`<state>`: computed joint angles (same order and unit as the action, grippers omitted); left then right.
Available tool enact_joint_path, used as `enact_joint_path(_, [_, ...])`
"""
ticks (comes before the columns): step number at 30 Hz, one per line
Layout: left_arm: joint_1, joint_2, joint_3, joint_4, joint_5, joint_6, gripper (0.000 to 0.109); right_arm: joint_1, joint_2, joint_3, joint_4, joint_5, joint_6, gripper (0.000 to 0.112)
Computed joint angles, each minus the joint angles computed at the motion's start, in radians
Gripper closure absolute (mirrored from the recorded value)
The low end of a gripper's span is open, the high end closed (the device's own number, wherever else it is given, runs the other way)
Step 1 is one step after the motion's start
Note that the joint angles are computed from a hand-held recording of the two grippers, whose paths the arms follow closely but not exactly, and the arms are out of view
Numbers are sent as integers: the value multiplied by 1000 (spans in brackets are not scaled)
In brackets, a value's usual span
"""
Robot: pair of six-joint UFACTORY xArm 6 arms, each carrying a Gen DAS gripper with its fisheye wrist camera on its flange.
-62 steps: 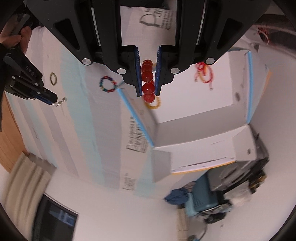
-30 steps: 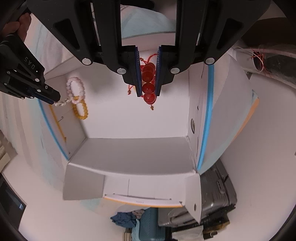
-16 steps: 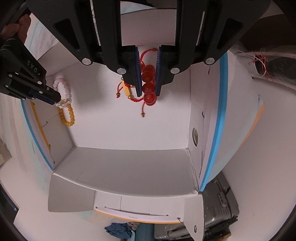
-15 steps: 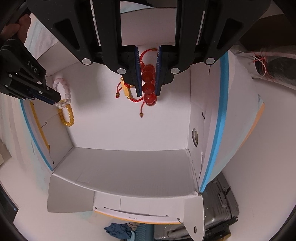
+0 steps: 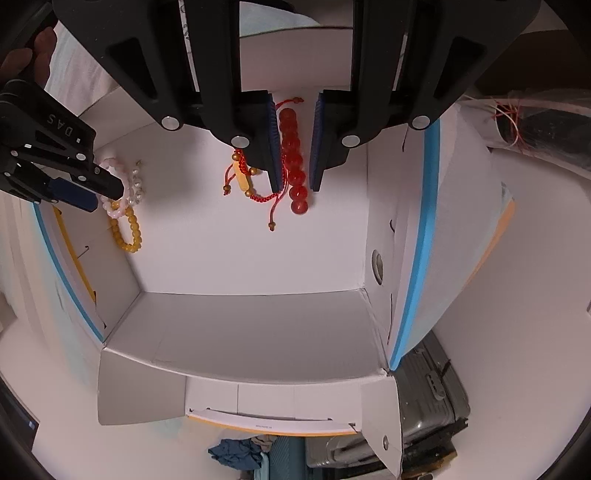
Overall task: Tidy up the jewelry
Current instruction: 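Open both tools to drop the red beads and pearl earrings into the box, then move both tools away from the box back over the bed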
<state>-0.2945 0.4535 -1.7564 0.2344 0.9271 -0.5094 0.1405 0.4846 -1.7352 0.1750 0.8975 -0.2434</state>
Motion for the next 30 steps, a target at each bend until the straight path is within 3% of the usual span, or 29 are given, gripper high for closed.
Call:
enact_joint_path(1, [-1, -4, 2, 6, 1, -3, 93, -4, -9, 6, 14, -4, -10, 62])
enact_joint_path(4, [-3, -24, 20, 22, -7, -21, 77, -9, -55, 57, 50, -64, -36, 49])
enact_joint_path(6, [-6, -40, 35, 34, -8, -33, 73, -12, -82, 84, 73, -97, -56, 44])
enact_joint_path(9, [-12, -56, 47, 33, -10, -32, 70, -17, -109, 105, 79, -117, -61, 40])
enact_joint_path(11, [-16, -72, 63, 36, -20, -43, 59, -20, -129, 123, 81, -131, -58, 38])
enact_joint_path(13, [-23, -84, 70, 42, -21, -49, 58, -24, -144, 140, 79, -144, -58, 37])
enact_joint_path(17, [-38, -102, 82, 56, -30, -71, 44, -40, -187, 178, 85, -166, -69, 32])
enact_joint_path(30, [-109, -132, 63, 93, -35, -114, 15, -119, -324, 290, 123, -198, -122, 20])
